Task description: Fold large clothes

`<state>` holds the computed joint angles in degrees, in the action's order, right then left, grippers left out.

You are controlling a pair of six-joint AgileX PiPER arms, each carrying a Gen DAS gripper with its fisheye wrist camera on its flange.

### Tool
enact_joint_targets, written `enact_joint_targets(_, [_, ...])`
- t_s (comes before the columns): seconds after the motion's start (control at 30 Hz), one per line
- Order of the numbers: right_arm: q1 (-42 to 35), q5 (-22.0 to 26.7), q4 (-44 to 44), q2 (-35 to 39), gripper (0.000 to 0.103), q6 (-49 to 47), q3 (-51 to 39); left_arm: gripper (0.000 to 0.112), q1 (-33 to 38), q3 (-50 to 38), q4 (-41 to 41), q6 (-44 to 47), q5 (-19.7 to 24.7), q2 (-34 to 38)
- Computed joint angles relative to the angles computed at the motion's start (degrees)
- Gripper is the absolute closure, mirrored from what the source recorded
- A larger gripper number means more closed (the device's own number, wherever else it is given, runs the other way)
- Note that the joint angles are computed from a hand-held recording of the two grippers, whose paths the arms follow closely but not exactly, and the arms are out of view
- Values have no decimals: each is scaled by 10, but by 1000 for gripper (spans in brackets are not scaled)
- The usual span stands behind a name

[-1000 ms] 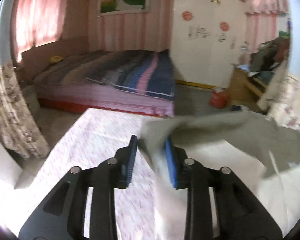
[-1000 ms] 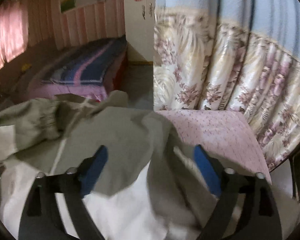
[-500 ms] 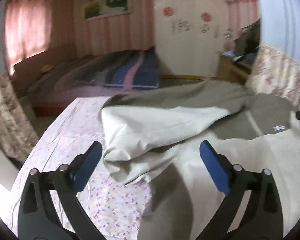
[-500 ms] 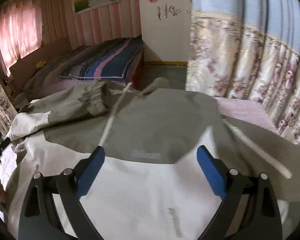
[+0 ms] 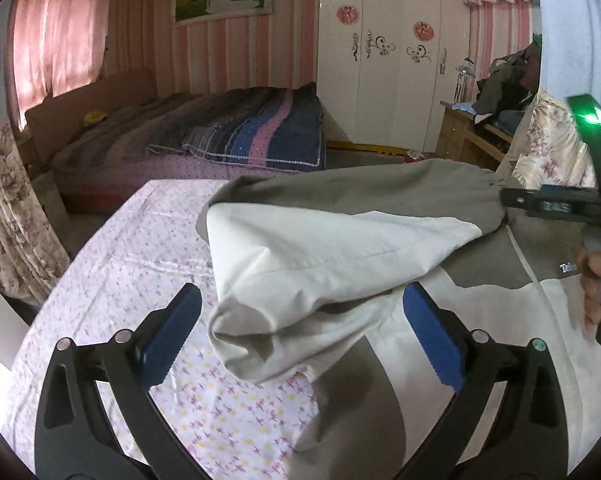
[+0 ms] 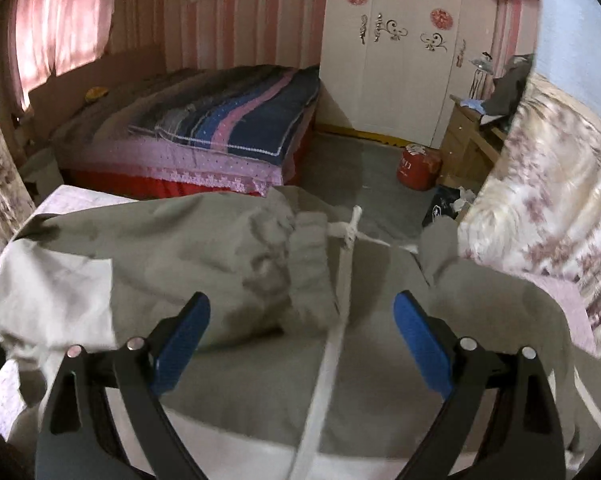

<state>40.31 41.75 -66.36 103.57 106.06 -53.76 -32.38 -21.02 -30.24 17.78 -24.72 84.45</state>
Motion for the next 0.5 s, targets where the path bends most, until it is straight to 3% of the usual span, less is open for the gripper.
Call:
enact_joint_targets(0.1, [-26,-33,14,23,10,-27,-23,12,5,-14,-10,28,13,3])
enact_joint_targets(0.13, [-34,-55,14,22,18,-25,-20,12,6,-19,-17,37,16,6])
enact_joint_targets(0.17, [-42,-76,18,22,32,-27,-18,12,11,-24,-2,30,22,9])
enact_joint_targets(0.2, [-44,-74,31,23,55,-34,-19,12,16,-27,6,26,26,12])
enact_joint_targets(0.23, [-45,-79,20,15,68,-19,-8,12,18,-30,4,31,27,16])
enact_joint_targets(0.3, [-40,-95,1,-7,78,8,20,12,26,-32,17,23,28,18])
enact_joint_targets(0.33, [-27,-80,-7,-25,98,22,37,12,31,-32,23,18,28,19])
enact_joint_targets(0.43, [20,-30,-30,-94,98,81,97,12,41,-29,40,5,29,19])
enact_joint_targets(0.5, [76,38,-18,-157,98,106,145,12,41,-28,24,24,32,14])
